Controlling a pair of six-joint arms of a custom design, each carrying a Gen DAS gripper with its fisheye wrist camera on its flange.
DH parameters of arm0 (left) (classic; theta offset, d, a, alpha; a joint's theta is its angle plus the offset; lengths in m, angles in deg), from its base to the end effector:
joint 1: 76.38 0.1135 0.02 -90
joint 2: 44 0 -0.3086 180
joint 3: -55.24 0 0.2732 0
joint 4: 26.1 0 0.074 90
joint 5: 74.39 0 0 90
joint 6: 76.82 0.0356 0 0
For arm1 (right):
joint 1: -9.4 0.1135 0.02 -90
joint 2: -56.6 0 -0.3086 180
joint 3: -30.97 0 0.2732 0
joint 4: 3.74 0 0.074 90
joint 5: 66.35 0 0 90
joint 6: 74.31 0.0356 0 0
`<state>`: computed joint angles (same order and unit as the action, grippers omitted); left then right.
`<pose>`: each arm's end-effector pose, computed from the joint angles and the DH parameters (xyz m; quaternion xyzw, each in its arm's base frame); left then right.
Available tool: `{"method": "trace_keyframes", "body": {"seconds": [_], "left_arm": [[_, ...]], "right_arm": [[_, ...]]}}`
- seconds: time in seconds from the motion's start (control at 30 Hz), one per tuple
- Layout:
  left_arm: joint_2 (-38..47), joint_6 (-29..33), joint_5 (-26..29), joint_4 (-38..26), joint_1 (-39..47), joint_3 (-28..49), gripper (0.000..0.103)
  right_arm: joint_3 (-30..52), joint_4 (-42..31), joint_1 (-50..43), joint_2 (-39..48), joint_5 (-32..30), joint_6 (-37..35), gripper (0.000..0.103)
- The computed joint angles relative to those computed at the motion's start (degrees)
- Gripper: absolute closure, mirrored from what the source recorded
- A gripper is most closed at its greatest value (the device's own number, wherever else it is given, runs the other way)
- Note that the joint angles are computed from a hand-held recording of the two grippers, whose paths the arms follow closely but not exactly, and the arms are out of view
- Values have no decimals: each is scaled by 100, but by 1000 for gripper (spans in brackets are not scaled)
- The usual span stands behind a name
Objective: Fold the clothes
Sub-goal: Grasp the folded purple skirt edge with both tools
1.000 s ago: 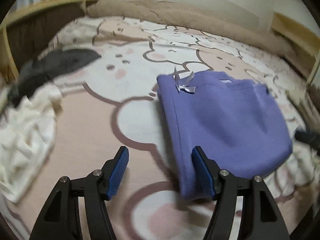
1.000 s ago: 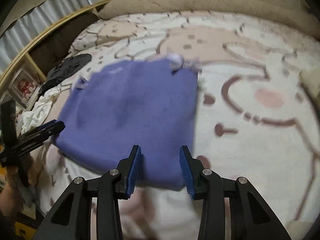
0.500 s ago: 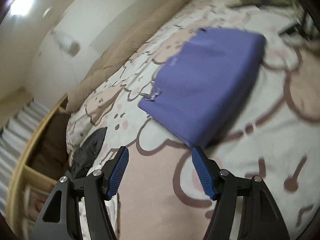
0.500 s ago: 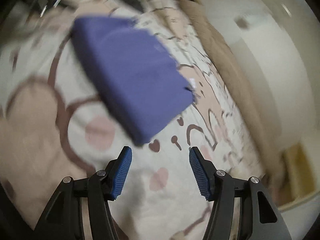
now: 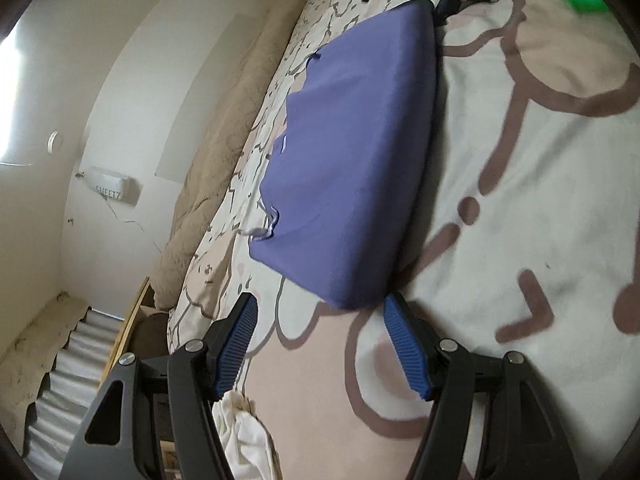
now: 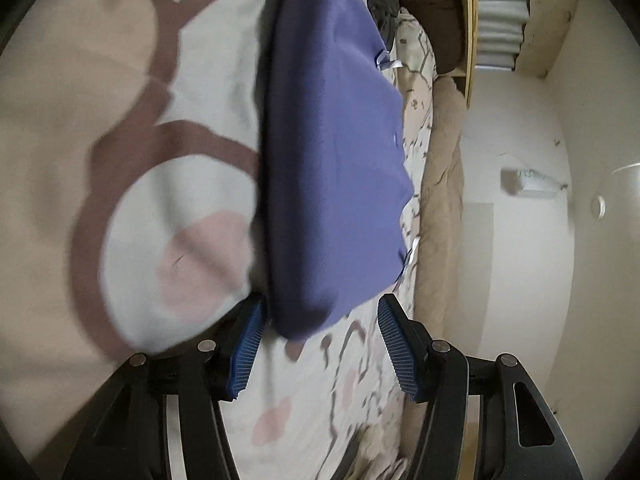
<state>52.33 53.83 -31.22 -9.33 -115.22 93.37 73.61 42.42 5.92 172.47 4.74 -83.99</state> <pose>0.2279 -0.1502 0.1229 0.4091 0.7476 0.3681 0.3716 0.3295 -0.0085 0.0806 -0.6835 0.4981 -0.3163 0.4297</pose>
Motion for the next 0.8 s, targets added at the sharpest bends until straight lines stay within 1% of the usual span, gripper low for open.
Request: {"method": "trace_keyframes", "body": {"seconds": [0.13, 0.17, 0.2, 0.23, 0.27, 0.3, 0.37, 0.4, 0.5, 0.57, 0.67, 0.73, 0.8], "left_arm": [[200, 422, 78, 445, 108, 46, 36], [270, 619, 77, 674, 89, 0, 36], [341, 818, 77, 906, 68, -45, 36], [416, 1017, 81, 1137, 46, -89, 36], [487, 1235, 108, 1323, 46, -103, 36], [530, 1393, 152, 1411, 66, -84, 36], [596, 1628, 234, 1516, 109, -41, 36], [623, 1767, 310, 1510, 155, 22, 36], [698, 2107, 436, 1519, 249, 152, 36], [764, 2397, 486, 1576, 300, 240, 36], [664, 2545, 466, 1106, 262, 388, 40], [495, 2537, 620, 533, 267, 461, 48], [356, 2414, 694, -14, 258, 585, 51]], "right_arm": [[281, 401, 207, 380, -8, 48, 44], [352, 496, 239, 475, -41, 44, 48], [422, 555, 264, 554, -75, 31, 55], [459, 529, 271, 582, -108, -4, 59], [449, 494, 275, 580, -132, -47, 67], [499, 367, 279, 581, -151, -105, 72], [509, 185, 332, 517, -76, -102, 75], [561, -80, 366, 396, 1, -8, 75], [837, -1391, 497, -174, 339, 672, 75], [969, -2011, 567, -461, 472, 1056, 75], [1388, -2928, 661, -721, 575, 1554, 75], [1705, -3527, 717, -807, 644, 1873, 75], [1930, -3909, 748, -829, 674, 2037, 75]]}}
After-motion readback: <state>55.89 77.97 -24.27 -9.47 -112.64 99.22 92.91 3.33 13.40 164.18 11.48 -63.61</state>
